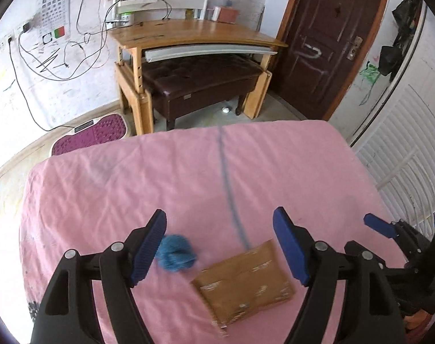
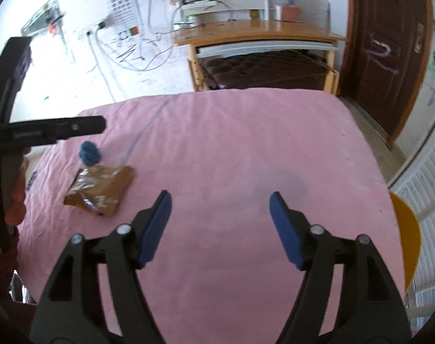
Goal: Collect trash
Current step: 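Move both open tools back over the table, then grasp the blue yarn ball with the left tool while the right tool grasps the brown packet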
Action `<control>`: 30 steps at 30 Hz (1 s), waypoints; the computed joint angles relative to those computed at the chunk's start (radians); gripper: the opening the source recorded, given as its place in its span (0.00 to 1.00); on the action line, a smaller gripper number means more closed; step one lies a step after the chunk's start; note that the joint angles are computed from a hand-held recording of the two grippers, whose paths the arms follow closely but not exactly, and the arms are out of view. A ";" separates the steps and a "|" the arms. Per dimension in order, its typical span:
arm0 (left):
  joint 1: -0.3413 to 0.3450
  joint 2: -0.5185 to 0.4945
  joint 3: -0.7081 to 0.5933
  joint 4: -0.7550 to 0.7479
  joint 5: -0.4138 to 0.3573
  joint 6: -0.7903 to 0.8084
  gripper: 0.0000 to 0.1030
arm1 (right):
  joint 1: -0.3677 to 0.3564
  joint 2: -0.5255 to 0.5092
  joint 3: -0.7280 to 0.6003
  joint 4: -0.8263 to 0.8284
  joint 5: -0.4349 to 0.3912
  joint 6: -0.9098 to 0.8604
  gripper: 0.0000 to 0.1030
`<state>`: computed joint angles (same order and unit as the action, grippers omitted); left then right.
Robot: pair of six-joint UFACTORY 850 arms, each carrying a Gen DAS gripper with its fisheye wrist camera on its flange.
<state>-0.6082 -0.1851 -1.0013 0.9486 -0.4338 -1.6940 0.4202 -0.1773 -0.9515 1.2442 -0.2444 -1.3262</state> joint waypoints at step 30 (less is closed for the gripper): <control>0.003 0.048 0.129 0.152 0.007 -0.167 0.20 | 0.198 -0.059 -0.081 -0.351 -0.021 0.253 0.80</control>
<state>-0.6054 -0.1368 -0.8721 1.1009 -0.4265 -1.8612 0.6185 -0.2363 -1.0328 0.8936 -0.2657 -1.0735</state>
